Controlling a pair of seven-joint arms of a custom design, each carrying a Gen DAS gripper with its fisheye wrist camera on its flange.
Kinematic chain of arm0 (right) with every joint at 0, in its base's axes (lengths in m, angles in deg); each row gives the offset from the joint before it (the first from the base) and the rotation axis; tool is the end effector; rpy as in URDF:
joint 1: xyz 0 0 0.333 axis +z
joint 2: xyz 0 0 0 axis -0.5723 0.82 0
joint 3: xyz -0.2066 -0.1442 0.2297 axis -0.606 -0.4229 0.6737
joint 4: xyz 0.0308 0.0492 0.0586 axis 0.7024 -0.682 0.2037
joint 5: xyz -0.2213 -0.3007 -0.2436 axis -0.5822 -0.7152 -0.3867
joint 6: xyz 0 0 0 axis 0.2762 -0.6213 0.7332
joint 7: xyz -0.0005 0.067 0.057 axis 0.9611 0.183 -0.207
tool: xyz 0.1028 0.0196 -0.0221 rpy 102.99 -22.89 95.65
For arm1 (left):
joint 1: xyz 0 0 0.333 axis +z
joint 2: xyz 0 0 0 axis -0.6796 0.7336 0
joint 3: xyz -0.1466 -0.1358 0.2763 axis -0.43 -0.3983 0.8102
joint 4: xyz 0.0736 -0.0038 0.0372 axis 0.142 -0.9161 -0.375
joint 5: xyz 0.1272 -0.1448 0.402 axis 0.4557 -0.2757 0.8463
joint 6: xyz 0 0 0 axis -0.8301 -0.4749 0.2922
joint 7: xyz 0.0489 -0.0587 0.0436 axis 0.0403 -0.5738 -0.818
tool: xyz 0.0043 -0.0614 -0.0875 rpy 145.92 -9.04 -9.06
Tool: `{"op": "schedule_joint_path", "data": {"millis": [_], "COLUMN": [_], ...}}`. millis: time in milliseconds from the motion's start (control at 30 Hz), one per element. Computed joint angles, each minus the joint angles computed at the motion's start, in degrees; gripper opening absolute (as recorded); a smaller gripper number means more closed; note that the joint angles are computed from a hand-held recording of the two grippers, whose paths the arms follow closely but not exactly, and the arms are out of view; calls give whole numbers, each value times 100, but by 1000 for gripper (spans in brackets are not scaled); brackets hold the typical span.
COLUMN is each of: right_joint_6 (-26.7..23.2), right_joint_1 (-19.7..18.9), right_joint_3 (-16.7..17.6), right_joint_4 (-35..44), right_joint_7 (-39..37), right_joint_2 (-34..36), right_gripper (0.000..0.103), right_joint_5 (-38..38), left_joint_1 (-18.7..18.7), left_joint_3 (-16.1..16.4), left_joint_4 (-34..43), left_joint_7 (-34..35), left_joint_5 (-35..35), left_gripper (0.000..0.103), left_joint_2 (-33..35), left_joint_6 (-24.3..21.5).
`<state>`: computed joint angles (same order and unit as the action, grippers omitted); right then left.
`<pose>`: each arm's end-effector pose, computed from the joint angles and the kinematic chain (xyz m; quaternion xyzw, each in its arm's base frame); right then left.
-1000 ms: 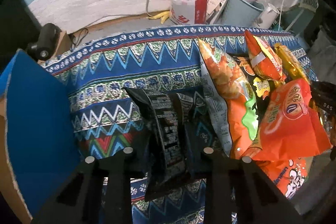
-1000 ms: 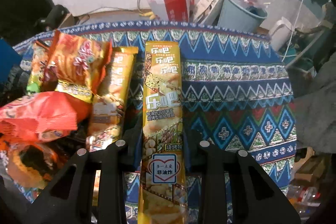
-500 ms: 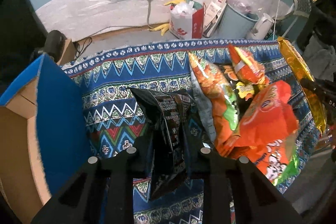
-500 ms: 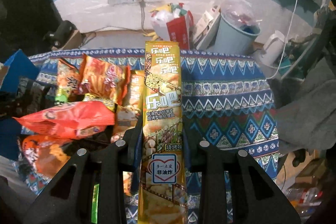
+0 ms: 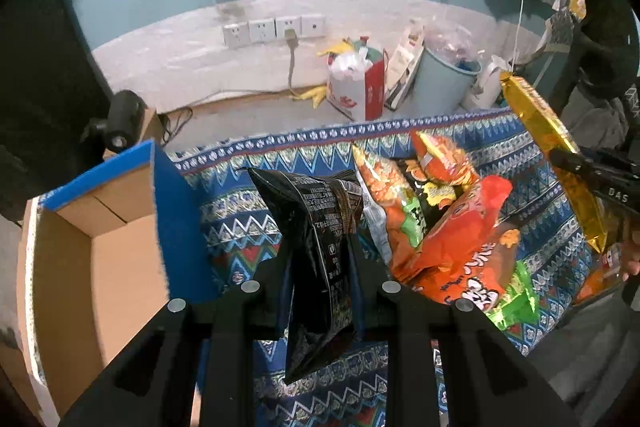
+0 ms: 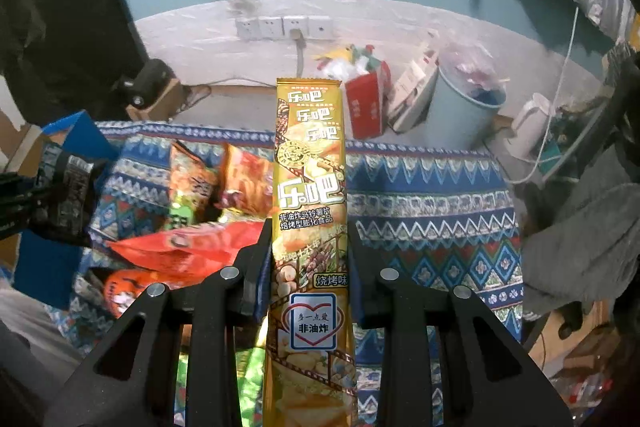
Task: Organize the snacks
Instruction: 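Carry both bags into the cardboard box and open both tools to release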
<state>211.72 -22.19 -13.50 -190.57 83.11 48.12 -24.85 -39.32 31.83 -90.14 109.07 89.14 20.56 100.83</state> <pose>0.6074 0.1531 0.4562 -0.8139 0.4919 -0.1758 0.2545 0.5142 -0.0500 0.4322 -0.7376 0.6144 -0.1944 0.2017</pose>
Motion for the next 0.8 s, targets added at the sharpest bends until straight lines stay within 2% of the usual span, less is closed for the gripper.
{"op": "schedule_joint_path", "data": {"millis": [267,400,667,800], "right_joint_6": [-24,-54,-210,-304], "right_joint_1": [195,319,605,740], "right_joint_3": [115,176,356,452], "right_joint_4": [20,66,284,441], "right_joint_7": [-339,-438,-497,-491], "right_joint_2": [-102,-93,13,115], "right_gripper": [29,29,29,29], "right_joint_5": [417,564,707,727], "left_joint_1": [79,272,384,585], "left_joint_3": [2,-113,34,13], "left_joint_4": [-308,-470,-806,-969], "left_joint_7": [-7,-155,-112,-173], "left_joint_5": [18,191,4,15], "left_gripper": [24,24,24,24], "left_joint_2": [-574,-853,-1332,-1546], "left_joint_6": [20,32,91,84]}}
